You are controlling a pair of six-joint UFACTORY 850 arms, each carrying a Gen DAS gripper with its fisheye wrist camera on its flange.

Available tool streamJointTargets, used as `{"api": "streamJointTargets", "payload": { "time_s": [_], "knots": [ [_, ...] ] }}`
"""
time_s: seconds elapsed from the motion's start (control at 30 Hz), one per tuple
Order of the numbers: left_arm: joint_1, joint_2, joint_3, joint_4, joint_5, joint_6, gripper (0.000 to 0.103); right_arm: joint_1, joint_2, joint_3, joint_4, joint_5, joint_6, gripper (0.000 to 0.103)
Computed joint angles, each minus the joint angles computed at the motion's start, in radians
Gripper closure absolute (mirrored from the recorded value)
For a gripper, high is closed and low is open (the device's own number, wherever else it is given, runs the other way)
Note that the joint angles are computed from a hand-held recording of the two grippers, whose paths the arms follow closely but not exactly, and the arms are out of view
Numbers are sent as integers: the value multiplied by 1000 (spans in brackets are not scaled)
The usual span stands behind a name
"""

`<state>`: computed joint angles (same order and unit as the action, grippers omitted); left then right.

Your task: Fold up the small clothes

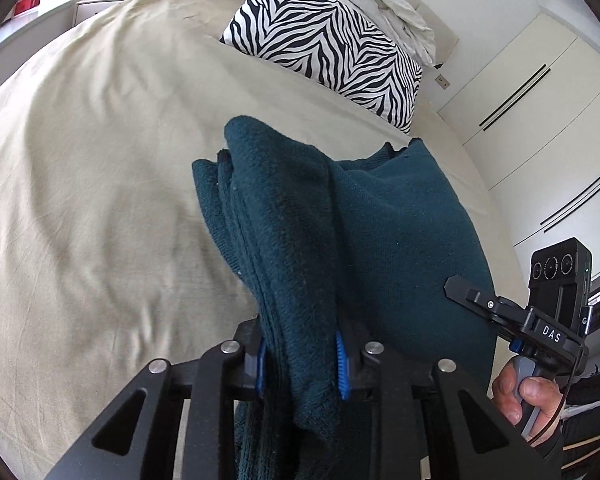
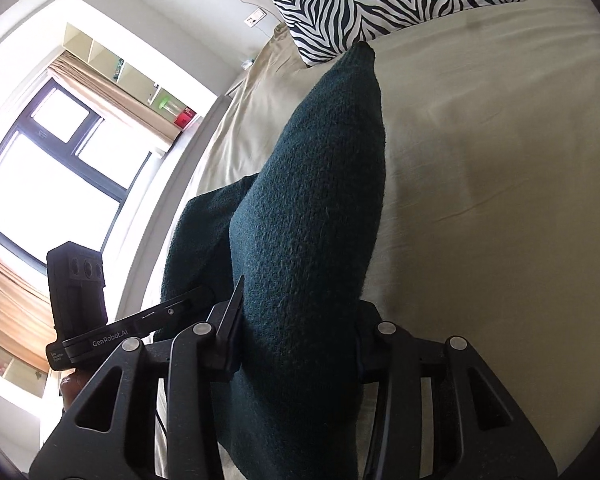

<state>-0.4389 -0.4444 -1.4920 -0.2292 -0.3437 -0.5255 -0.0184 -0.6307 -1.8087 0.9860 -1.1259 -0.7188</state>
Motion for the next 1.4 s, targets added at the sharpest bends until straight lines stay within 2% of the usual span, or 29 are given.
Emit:
{"api": "streamJointTargets", "payload": {
  "time_s": [0.13,0.2,0.23,0.27,0.3,0.37,0.43,0.5,0.6,0.7,0.73,0.83,0.9,0.93,1.0,1.03,1.17,1.23,1.3,1.37,1.4],
  "knots": [
    [-11,-84,-70,-161,-25,118,75,-63,-17,-14,-7,-30,19,65],
    [-31,-135,-106,-113,-53,71,74,-89,-30,-7,-22,-37,35,64],
    [-43,-161,-124,-33,-74,-7,70,-96,-43,-4,-35,-39,47,62],
    [-49,-172,-120,9,-61,-55,65,-99,-60,6,-52,-32,59,61],
    [-52,-168,-99,9,-20,-63,60,-111,-79,14,-61,-34,74,53],
    [-47,-153,-69,-57,25,-10,59,-151,-109,41,45,-78,46,53],
    [-47,-142,-54,-57,39,-17,59,-170,-91,73,85,-78,22,51],
    [-58,-116,-31,110,40,-188,57,-172,-64,88,50,-53,42,51],
    [-85,-61,-2,424,17,-460,59,-181,20,149,33,38,21,49],
    [-130,-17,24,735,-37,-712,55,-211,115,239,144,22,-100,49],
    [-142,-19,26,795,-56,-753,52,-216,143,271,171,8,-137,49],
    [-150,-48,23,764,-85,-707,51,-196,178,323,167,-22,-183,49],
    [-152,-46,55,827,-75,-779,46,-158,160,331,97,-2,-117,51],
    [-155,-38,76,877,-64,-832,42,-161,154,353,88,-13,-108,54],
    [-164,-19,107,927,-57,-881,42,-181,171,409,141,-2,-152,59],
    [-170,-12,111,939,-72,-885,42,-188,179,417,147,-3,-147,58],
    [-205,18,128,993,-157,-911,42,-199,278,473,97,90,-153,55],
    [-234,57,165,1063,-191,-977,43,-211,346,516,88,122,-175,55],
    [-282,109,212,1186,-257,-1097,42,-223,437,573,84,177,-229,54],
    [-342,157,246,1304,-357,-1194,35,-239,546,643,117,242,-325,52],
    [-373,175,254,1362,-412,-1234,22,-241,600,678,138,279,-369,45]
  ]
}}
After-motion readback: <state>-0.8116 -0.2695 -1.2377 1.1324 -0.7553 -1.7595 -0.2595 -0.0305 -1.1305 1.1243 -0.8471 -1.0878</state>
